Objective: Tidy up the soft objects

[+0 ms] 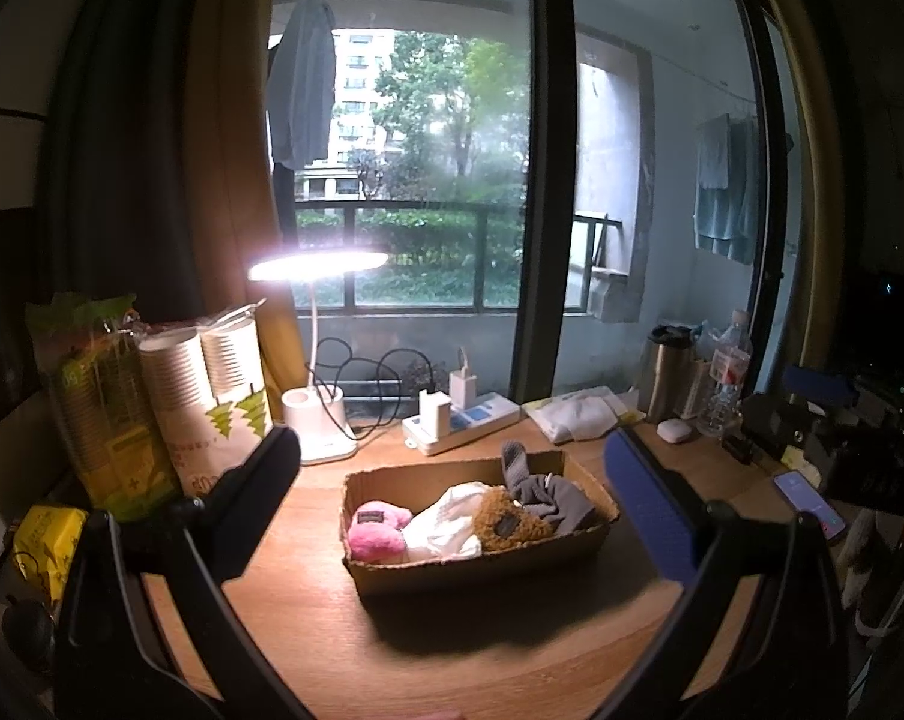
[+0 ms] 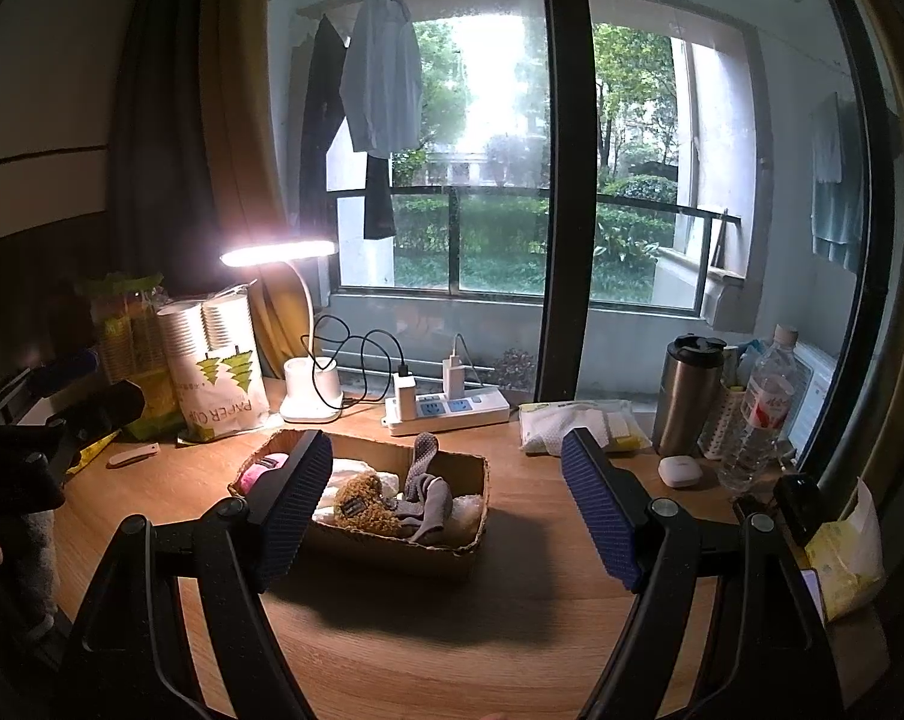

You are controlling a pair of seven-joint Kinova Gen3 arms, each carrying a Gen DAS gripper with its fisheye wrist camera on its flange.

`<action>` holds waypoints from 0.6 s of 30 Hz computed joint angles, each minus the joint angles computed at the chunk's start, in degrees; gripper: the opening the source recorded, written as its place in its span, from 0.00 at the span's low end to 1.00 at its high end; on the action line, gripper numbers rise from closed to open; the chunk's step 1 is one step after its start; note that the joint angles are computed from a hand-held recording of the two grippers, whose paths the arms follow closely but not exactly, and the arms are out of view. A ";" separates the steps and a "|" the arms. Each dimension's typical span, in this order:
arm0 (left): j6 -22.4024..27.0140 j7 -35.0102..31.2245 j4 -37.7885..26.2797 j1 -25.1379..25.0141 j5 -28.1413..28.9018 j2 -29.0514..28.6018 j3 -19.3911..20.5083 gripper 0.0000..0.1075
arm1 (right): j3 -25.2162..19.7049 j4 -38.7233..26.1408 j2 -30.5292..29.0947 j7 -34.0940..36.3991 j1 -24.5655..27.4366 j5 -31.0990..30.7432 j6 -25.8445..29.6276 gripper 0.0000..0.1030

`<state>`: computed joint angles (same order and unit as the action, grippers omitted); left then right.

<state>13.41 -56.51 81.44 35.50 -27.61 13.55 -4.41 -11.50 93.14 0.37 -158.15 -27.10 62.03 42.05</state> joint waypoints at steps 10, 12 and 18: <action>0.27 -0.84 -0.35 -0.55 1.41 0.02 0.82 0.95 | 0.27 -0.48 0.50 0.43 -0.21 -0.44 0.14 0.79; 0.22 -0.87 -0.36 -0.50 1.46 0.04 0.80 0.95 | 0.36 -0.46 0.45 0.53 -0.18 -0.56 0.02 0.79; 0.13 -0.42 -0.40 -0.05 1.23 0.08 0.37 0.95 | 0.55 -0.33 0.46 0.86 -0.04 -0.89 -0.35 0.79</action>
<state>13.54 -56.92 81.04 35.45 -26.38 13.62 -4.03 -10.96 92.81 0.83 -157.30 -27.14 61.14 41.70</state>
